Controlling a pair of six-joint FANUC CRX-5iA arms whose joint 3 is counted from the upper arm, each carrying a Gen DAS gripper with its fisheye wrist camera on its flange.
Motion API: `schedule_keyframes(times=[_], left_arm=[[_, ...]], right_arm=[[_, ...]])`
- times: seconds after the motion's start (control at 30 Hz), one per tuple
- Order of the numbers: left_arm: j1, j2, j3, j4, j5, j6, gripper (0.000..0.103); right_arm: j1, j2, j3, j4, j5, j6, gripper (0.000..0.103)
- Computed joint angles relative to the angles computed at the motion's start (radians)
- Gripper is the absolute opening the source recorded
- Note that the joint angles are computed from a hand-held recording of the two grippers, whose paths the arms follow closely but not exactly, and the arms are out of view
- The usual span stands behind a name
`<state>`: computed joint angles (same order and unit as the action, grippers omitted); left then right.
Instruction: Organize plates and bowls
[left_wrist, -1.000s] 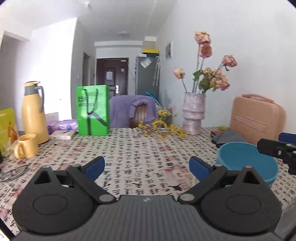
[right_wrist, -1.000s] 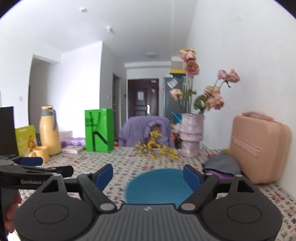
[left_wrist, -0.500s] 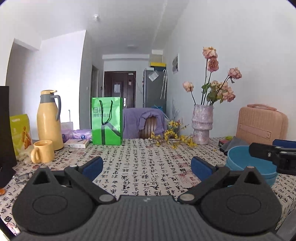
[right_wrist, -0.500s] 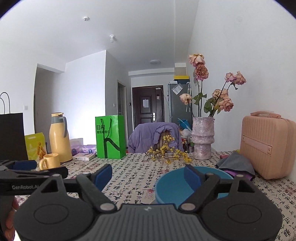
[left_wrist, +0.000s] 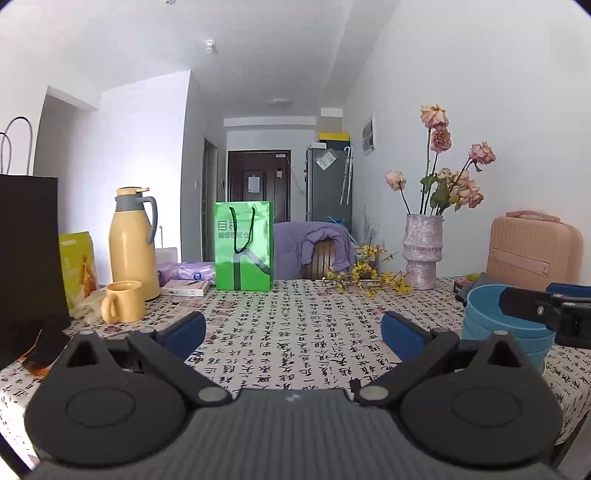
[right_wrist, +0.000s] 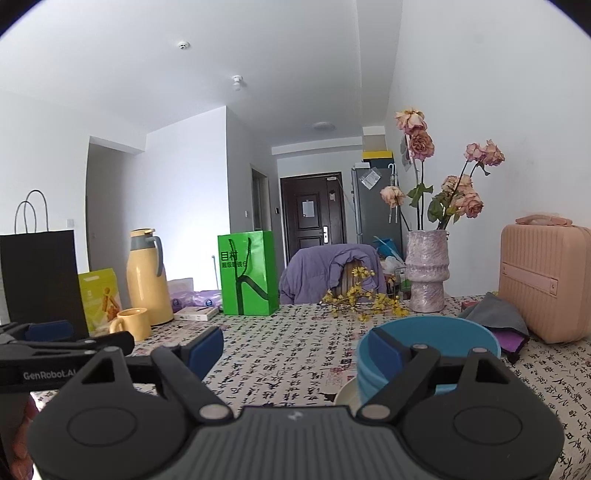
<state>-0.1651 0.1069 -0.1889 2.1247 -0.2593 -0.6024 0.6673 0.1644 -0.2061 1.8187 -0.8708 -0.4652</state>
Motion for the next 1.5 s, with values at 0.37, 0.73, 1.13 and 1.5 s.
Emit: schedule_keyframes(times=[0.37, 0.73, 1.13, 1.5], left_arm=[[0.124, -0.081, -0.120, -0.223, -0.061, 0.205, 0.103], [0.243, -0.167, -0.235, -0.391, -0.144, 0.330, 0.103], [0.262, -0.212, -0.320, -0.385, -0.087, 0.343, 0.103], [0.313, -0.217, -0.339, -0.589, -0.121, 0.463, 0.103]], right_arm=[[0.094, 0.011, -0.035, -0.023, -0.074, -0.003, 0.087], [0.189, 0.021, -0.070, -0.119, -0.140, -0.019, 0.088], [0.284, 0.045, -0.073, -0.261, -0.220, 0.033, 0.089], [0.295, 0.050, -0.070, -0.337, -0.197, 0.047, 0.089]])
